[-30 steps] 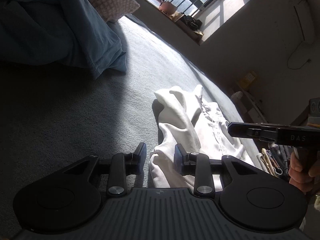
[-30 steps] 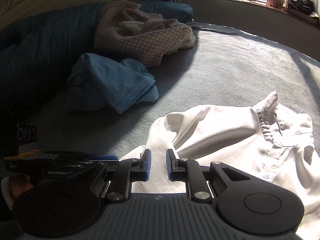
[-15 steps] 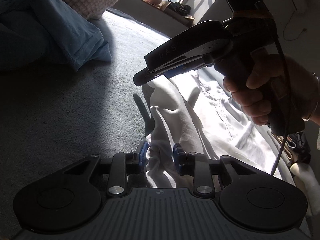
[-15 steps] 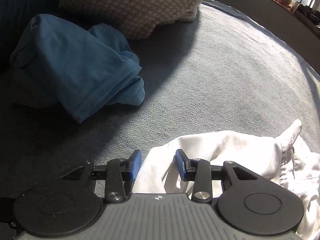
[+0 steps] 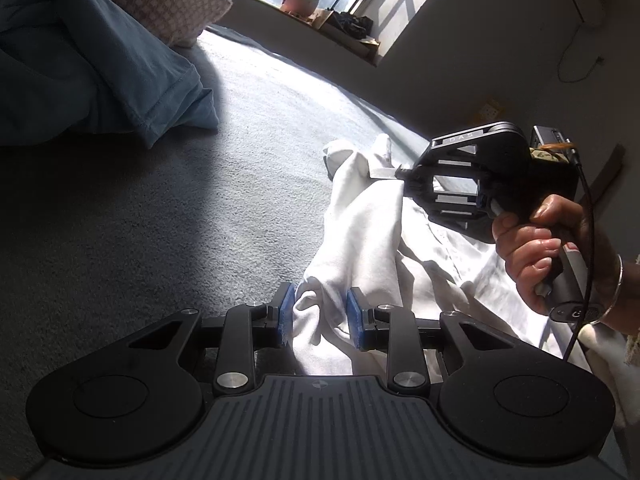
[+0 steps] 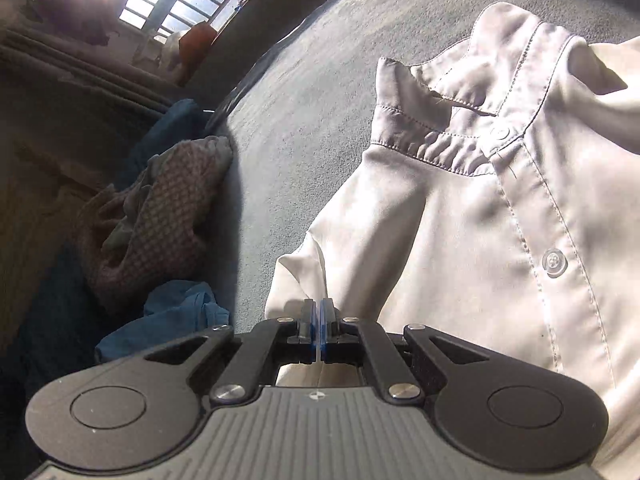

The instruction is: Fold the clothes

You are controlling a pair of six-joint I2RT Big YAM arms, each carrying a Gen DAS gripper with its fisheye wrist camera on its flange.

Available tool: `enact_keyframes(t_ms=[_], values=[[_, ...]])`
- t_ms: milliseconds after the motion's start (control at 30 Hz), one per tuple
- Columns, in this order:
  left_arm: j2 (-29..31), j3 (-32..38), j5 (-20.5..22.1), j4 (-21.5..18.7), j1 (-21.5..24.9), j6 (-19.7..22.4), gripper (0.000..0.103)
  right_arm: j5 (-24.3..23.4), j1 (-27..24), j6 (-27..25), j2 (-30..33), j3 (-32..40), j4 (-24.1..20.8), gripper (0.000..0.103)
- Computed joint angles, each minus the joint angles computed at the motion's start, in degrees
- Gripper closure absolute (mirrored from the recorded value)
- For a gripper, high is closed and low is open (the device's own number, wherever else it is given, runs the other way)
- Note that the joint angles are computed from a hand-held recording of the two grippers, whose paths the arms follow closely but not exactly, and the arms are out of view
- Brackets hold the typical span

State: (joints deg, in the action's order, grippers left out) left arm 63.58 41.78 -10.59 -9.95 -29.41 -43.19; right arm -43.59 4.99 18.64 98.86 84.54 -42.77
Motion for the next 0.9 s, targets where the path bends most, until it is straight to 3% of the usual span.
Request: enact_keyframes(t_ms=[167, 300, 367, 500, 567, 633, 667, 700, 733, 900], values=[[-0.14, 0.3, -0.58, -0.83, -0.44, 0.25, 0.075, 0.32, 1.48, -0.71, 1.61, 3.93, -1.14, 0.101], [0.19, 0.79, -0.83, -1.26, -0.59, 1.12, 0.075, 3.12, 3.99, -7.96, 4.11, 11.75, -10.35, 0.098], [0.17, 0.76, -0.97, -1.3, -0.67, 1.43, 0.075, 6.44, 5.9, -14.24, 5.4, 16.17, -16.23, 0.088], [0.31, 1.06, -1.67, -1.73, -1.03, 2.38, 0.075, 13.64, 10.47, -24.92, 6.87, 21.13, -23.93, 0.053], [0.54, 1.33, -1.89, -1.86, -1.14, 2.74, 0.075, 18.2, 12.79, -29.17, 7.5, 22.46, -26.96, 0.052], [0.82, 1.53, -1.96, -1.82, -1.12, 2.94, 0.075, 22.03, 14.56, -31.88, 7.86, 22.25, -28.64, 0.055], [0.86, 1.51, -1.92, -1.74, -1.09, 2.88, 0.075, 23.04, 14.86, -32.49, 7.51, 21.0, -27.81, 0.062], [0.87, 1.48, -1.88, -1.66, -1.08, 2.8, 0.075, 23.99, 15.12, -33.05, 7.13, 19.67, -26.86, 0.091], [0.84, 1.39, -1.79, -1.53, -1.01, 2.69, 0.075, 24.93, 15.38, -33.6, 6.76, 18.37, -25.91, 0.103], [0.54, 0.88, -0.93, -1.2, -0.47, 0.78, 0.076, 15.07, 13.01, -31.26, 3.28, 10.58, -14.16, 0.103]])
